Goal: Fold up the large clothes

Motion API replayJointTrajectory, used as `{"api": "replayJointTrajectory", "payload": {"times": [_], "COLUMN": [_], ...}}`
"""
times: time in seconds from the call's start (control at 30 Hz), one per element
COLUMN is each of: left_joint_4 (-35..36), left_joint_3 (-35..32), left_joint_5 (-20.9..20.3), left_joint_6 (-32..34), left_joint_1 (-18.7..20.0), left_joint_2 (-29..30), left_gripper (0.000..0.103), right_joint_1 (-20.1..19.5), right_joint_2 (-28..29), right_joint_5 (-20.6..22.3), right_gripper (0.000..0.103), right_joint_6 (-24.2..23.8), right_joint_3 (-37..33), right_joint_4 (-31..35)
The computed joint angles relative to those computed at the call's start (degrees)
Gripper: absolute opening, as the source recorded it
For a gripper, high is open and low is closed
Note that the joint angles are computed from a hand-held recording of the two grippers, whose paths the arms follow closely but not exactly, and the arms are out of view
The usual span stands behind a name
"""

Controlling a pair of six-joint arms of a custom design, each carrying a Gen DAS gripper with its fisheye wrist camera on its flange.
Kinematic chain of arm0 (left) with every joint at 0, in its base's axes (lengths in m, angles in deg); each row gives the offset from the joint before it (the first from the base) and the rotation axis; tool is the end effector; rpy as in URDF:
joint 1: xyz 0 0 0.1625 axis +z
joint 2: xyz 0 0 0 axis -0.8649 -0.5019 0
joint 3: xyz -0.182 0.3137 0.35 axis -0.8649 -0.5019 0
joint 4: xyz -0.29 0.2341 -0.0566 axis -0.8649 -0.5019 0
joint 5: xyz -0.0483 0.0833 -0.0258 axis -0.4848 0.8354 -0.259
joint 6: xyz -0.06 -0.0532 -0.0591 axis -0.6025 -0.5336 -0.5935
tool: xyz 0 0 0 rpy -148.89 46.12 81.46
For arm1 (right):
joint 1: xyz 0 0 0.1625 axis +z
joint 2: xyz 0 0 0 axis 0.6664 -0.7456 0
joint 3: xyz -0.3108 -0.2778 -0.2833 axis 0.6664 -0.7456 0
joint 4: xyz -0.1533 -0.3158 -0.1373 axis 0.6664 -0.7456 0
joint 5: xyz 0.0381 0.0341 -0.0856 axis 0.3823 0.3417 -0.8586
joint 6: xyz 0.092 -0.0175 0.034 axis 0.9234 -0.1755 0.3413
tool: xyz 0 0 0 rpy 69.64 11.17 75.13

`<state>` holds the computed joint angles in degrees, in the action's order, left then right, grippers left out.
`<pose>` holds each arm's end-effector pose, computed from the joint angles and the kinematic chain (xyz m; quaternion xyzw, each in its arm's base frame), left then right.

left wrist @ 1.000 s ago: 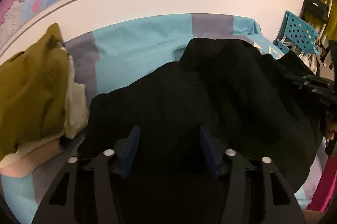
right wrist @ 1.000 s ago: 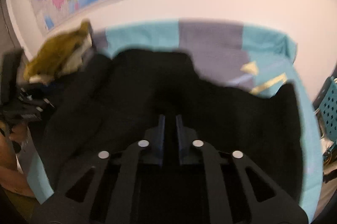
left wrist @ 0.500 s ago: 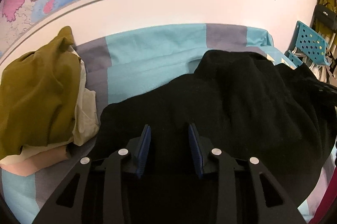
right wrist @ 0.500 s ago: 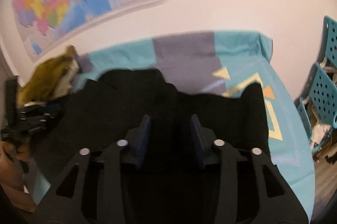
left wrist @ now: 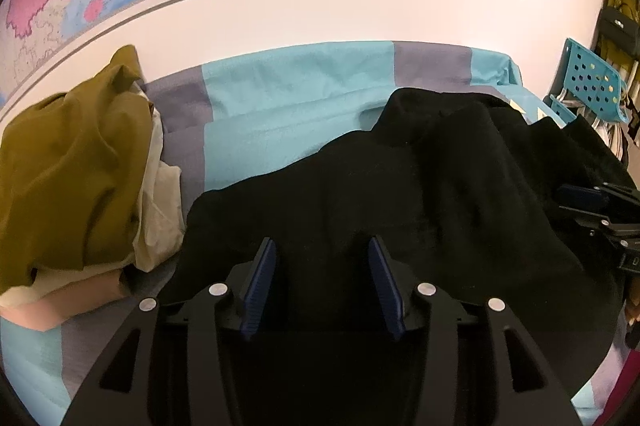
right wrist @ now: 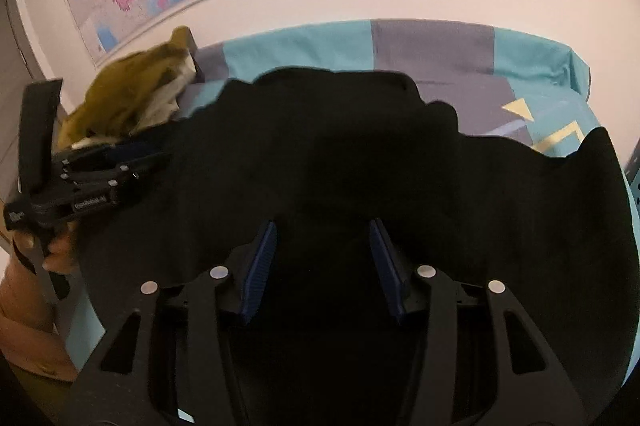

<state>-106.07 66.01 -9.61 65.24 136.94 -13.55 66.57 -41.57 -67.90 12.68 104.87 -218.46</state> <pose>0.0698 -0.5921 0.2820 0.1350 0.8775 -0.2863 0.3604 0.3021 -0.5934 -0.1460 0.2872 -0.8980 0.2835 0.1752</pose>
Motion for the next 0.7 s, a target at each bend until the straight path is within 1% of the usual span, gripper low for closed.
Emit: {"api": "replayJointTrajectory", "payload": {"times": [0.1,0.13,0.17,0.2,0.27,0.3,0.37,0.4,0.43,0.47,0.5,0.53,0.57,0.6,0.63,0.7], "left_joint_4": [-1.5,-1.97,-2.94,-4.19,-5.62,-5.83,-4.02,-3.1,-2.31,-2.15,-2.89,-3.99,-4.47,-4.08,-2.95,-0.62], "left_joint_3": [1.75,2.39,3.5,4.74,7.08,8.0,9.77,10.48,11.29,12.42,13.99,15.76,17.27,18.15,18.87,19.6], "left_joint_5": [-2.23,-3.38,-4.56,-5.02,-6.05,-6.28,-8.05,-8.96,-9.93,-10.69,-10.7,-10.7,-11.3,-12.43,-14.29,-18.72], "left_joint_6": [-0.6,-0.71,-0.9,-0.91,-0.73,-1.11,-3.37,-4.31,-4.95,-5.25,-4.75,-3.79,-3.39,-3.53,-4.1,-5.65], "left_joint_1": [-0.15,-0.11,-0.16,-0.36,-0.6,-0.66,-0.28,-0.03,0.24,0.4,0.2,-0.12,-0.22,0.04,0.47,1.9], "left_joint_2": [-1.94,-2.76,-3.94,-5.03,-7.23,-8.19,-10.82,-11.85,-12.89,-13.86,-14.63,-15.33,-16.18,-16.98,-18.04,-19.74], "left_gripper": [0.048,0.054,0.058,0.059,0.061,0.061,0.062,0.062,0.063,0.064,0.064,0.066,0.069,0.069,0.07,0.07], "right_joint_1": [1.49,1.98,2.92,3.52,4.87,5.43,6.72,7.3,7.86,8.26,8.43,8.8,9.23,9.66,9.83,9.77], "right_joint_2": [-0.83,-1.36,-1.85,-2.14,-2.47,-2.21,-1.25,-0.69,0.11,0.89,1.38,2.29,3.3,4.4,5.26,7.17], "right_joint_5": [1.32,2.64,3.84,4.5,7.25,7.59,7.8,7.11,6.2,5.88,5.87,4.85,3.27,1.11,-0.43,-2.07], "right_gripper": [0.054,0.058,0.061,0.062,0.07,0.071,0.074,0.076,0.084,0.088,0.088,0.088,0.088,0.087,0.086,0.085], "right_joint_6": [-3.04,-4.86,-7.17,-8.7,-13.06,-14.42,-18.37,-19.67,-21.01,-22.73,-23.95,-25.52,-27.06,-28.79,-29.95,-32.89], "right_joint_3": [3.24,4.66,6.14,6.84,8.48,8.65,8.28,7.81,7.11,6.48,5.91,5.15,4.45,3.38,2.46,0.89], "right_joint_4": [-6.13,-7.62,-8.47,-8.39,-7.05,-6.71,-4.26,-3.49,-2.75,-1.32,-0.05,0.27,-0.12,0.26,0.65,-0.53]}}
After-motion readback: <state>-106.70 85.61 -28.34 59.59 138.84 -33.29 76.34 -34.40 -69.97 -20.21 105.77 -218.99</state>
